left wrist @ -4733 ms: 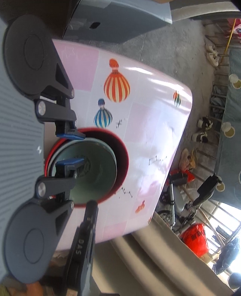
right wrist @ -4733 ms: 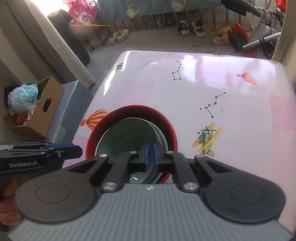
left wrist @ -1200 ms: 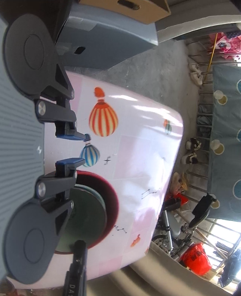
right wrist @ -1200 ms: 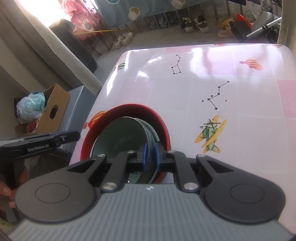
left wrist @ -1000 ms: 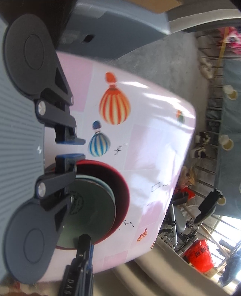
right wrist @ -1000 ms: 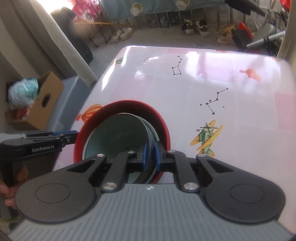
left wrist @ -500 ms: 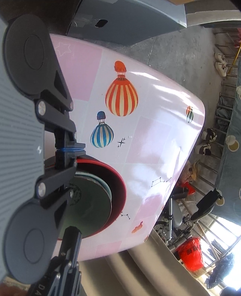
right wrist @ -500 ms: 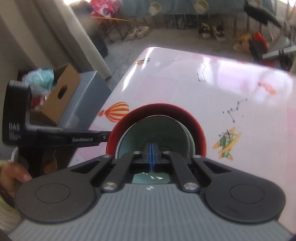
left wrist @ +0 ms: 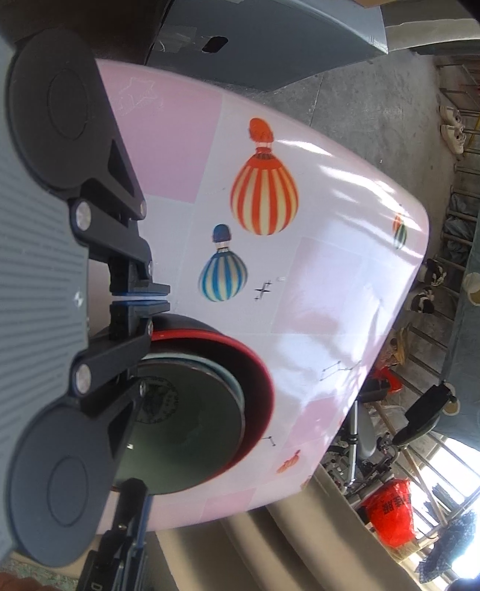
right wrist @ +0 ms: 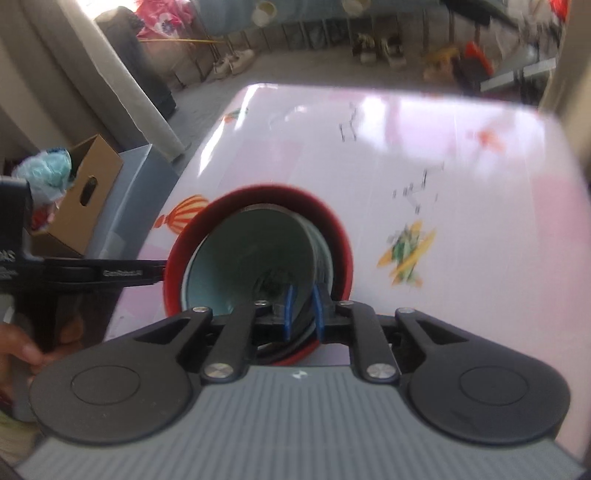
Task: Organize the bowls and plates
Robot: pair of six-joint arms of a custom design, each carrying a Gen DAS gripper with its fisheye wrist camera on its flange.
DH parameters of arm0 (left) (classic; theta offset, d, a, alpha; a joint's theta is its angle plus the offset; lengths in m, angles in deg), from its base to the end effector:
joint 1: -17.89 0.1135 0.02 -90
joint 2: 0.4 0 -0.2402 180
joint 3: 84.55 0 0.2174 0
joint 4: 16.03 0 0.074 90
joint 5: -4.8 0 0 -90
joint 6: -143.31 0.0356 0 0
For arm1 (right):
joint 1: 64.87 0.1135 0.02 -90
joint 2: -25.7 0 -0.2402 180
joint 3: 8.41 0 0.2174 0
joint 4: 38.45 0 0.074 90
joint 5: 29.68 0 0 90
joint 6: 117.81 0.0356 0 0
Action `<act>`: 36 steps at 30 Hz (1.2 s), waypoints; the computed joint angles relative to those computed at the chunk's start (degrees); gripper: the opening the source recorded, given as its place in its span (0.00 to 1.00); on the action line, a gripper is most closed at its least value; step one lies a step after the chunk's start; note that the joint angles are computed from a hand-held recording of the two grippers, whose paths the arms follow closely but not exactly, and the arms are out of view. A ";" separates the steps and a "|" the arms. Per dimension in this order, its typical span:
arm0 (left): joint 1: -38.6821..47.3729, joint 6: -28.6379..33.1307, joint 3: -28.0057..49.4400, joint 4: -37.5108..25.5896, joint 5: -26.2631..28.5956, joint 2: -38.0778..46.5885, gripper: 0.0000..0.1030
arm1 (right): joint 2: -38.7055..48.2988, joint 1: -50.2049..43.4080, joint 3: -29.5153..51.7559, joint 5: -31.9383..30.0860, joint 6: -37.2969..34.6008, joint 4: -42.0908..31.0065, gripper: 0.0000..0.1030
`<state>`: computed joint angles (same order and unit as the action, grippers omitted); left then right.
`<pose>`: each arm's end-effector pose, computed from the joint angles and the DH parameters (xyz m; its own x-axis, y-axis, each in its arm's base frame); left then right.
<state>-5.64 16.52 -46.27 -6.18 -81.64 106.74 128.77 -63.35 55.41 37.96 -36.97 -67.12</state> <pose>0.2059 -0.0921 0.0464 -0.8856 -0.2663 -0.3805 -0.1281 0.9276 -0.3510 0.2824 0.0210 0.1108 -0.8879 -0.1708 -0.4272 -0.3128 0.9050 0.2882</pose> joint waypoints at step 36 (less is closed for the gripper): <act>0.07 -1.45 4.71 -3.95 -1.61 1.44 0.14 | 2.57 1.74 -3.70 2.47 3.48 13.66 0.16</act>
<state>-5.57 15.08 -41.56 -10.13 -83.25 108.18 131.34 -61.62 51.71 40.43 -33.49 -53.46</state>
